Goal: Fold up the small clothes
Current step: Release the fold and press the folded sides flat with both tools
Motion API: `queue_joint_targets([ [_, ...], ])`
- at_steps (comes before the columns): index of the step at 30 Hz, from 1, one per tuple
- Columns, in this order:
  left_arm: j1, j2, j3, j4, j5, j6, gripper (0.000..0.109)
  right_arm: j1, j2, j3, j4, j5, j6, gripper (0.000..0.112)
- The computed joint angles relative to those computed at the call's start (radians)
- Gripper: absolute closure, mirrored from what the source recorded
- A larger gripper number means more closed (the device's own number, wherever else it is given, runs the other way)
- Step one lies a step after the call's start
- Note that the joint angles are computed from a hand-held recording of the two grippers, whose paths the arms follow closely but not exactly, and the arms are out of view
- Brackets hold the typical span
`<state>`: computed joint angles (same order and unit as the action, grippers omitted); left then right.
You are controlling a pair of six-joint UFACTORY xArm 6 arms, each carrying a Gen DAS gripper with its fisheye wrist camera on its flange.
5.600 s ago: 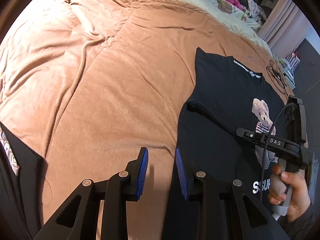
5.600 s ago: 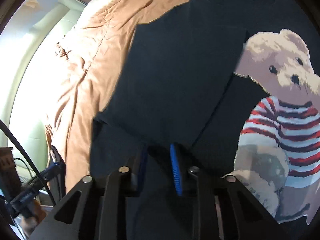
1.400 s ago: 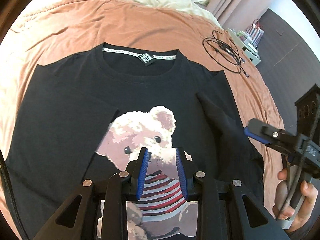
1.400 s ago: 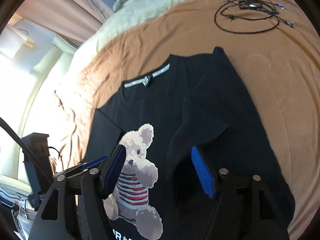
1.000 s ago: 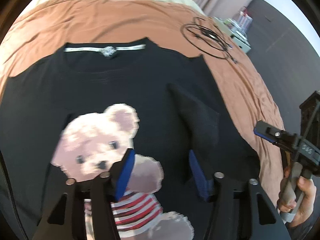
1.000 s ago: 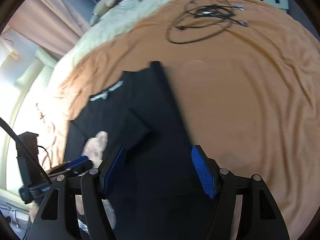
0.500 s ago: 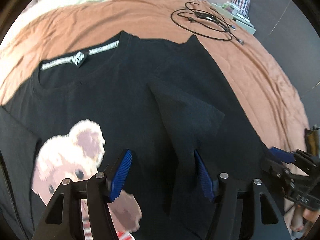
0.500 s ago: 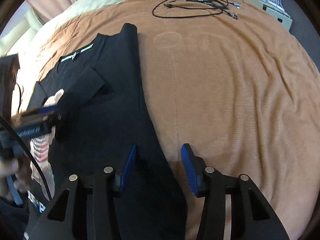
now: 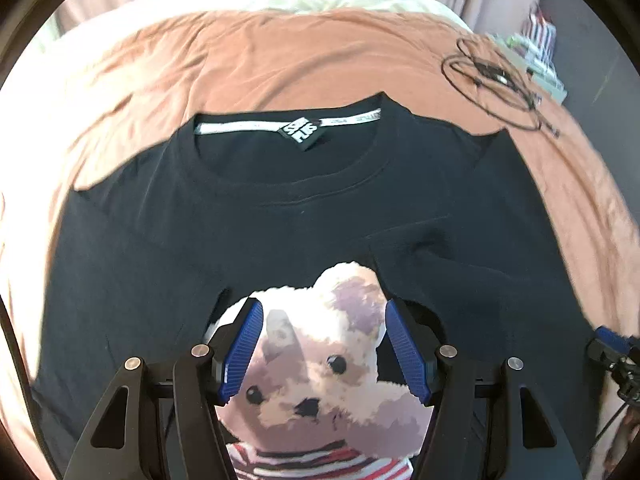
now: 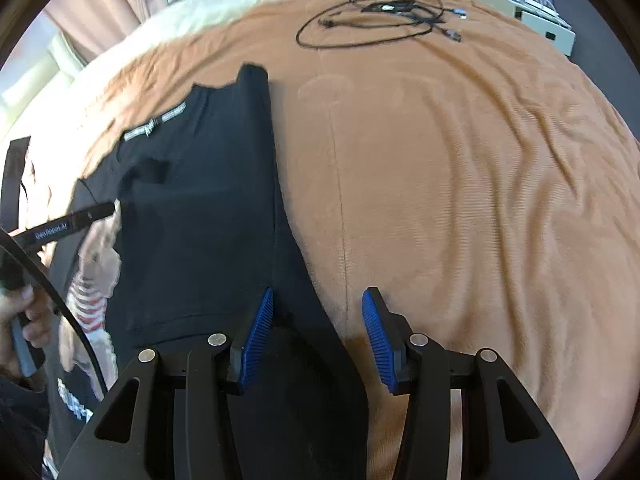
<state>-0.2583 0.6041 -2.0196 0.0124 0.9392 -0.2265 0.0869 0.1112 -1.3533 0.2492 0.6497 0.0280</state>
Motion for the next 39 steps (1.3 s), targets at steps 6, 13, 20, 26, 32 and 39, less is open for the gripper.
queue_joint_targets([
  [6, 0.011, -0.062, 0.095, -0.184, -0.033, 0.073, 0.043, -0.024, -0.118, 0.126, 0.246, -0.002, -0.133, 0.068],
  [13, -0.006, -0.012, 0.022, -0.237, -0.015, 0.085, 0.043, -0.049, -0.130, 0.167, 0.490, 0.075, -0.260, 0.068],
  [20, 0.007, 0.100, -0.140, -0.191, 0.000, 0.034, 0.043, -0.058, -0.093, 0.168, 0.599, -0.005, -0.247, 0.073],
  [26, 0.006, 0.213, -0.291, -0.151, 0.007, 0.031, 0.043, -0.023, -0.093, 0.208, 0.608, -0.114, -0.210, 0.098],
  [32, 0.013, 0.152, -0.184, -0.225, -0.037, 0.096, 0.103, -0.026, -0.138, 0.256, 0.716, -0.150, -0.293, 0.108],
  [39, 0.031, 0.093, -0.105, -0.200, -0.035, 0.002, 0.107, -0.026, -0.154, 0.282, 0.689, -0.176, -0.206, 0.108],
])
